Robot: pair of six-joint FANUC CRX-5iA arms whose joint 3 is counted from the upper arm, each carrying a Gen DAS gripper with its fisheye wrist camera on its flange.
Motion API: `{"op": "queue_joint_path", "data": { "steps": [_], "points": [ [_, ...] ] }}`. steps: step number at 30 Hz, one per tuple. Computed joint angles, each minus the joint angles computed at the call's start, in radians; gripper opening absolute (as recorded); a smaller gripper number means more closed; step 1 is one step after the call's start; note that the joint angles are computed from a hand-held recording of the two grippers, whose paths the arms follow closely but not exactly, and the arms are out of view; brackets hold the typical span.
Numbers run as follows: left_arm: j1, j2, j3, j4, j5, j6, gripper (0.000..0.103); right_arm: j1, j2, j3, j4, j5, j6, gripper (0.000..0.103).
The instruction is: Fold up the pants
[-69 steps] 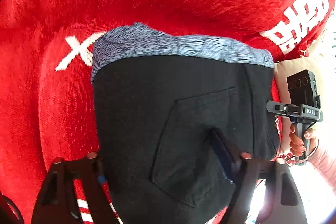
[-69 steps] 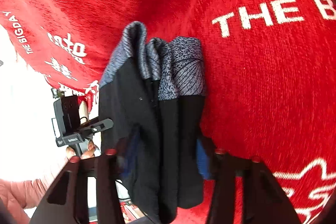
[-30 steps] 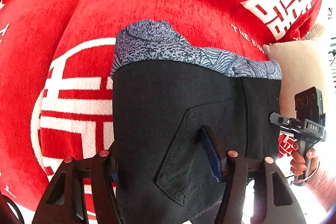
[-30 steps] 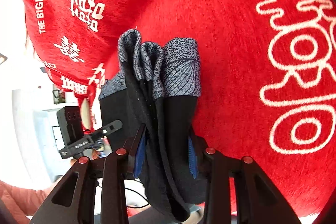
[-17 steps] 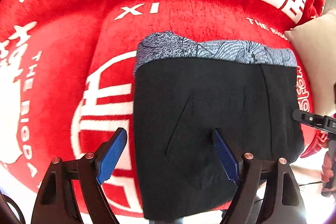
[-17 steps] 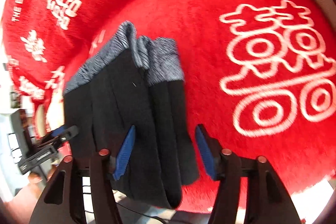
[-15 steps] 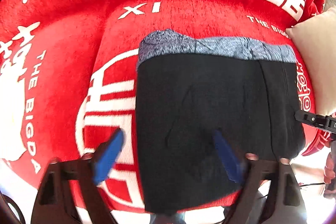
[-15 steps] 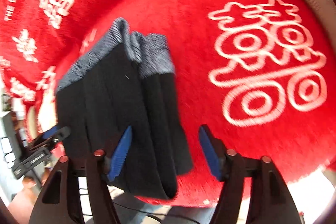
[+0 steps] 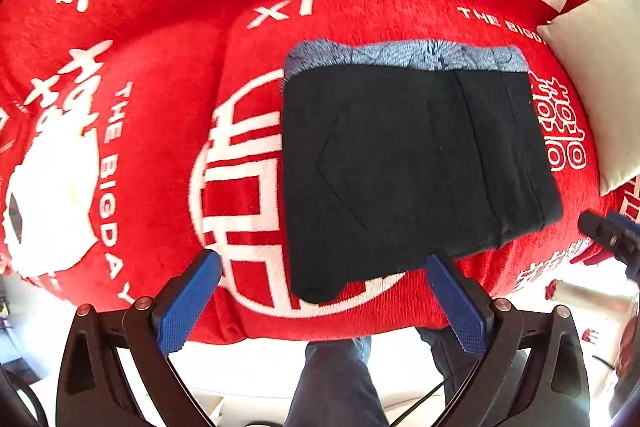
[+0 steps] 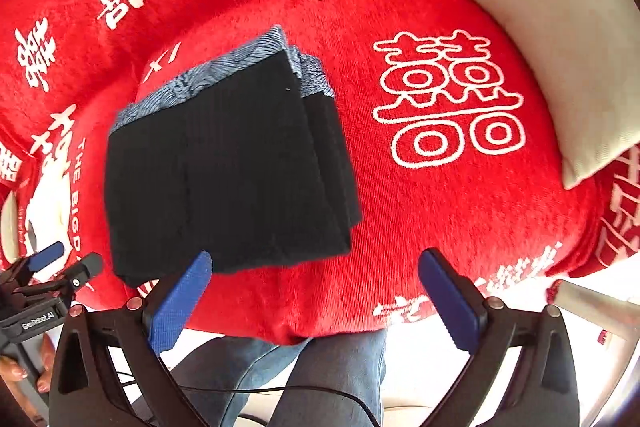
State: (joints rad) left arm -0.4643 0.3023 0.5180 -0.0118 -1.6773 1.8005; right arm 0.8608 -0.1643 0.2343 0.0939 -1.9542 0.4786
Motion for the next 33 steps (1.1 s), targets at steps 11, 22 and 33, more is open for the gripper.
{"op": "queue_joint_path", "data": {
  "steps": [11,22,33],
  "points": [
    [-0.01,-0.015,0.08,-0.031,-0.055,0.011,0.103,0.09,0.11,0.179,0.004,-0.148,-0.052,0.103],
    [-0.029,-0.017,0.124,-0.055,-0.089,-0.006,0.103,0.105,0.177,0.295,0.03,-0.201,-0.03,0.103],
    [-0.111,0.047,0.226,-0.121,-0.169,0.101,0.103,0.075,0.196,0.33,0.024,-0.225,0.114,0.103]
  ]
}}
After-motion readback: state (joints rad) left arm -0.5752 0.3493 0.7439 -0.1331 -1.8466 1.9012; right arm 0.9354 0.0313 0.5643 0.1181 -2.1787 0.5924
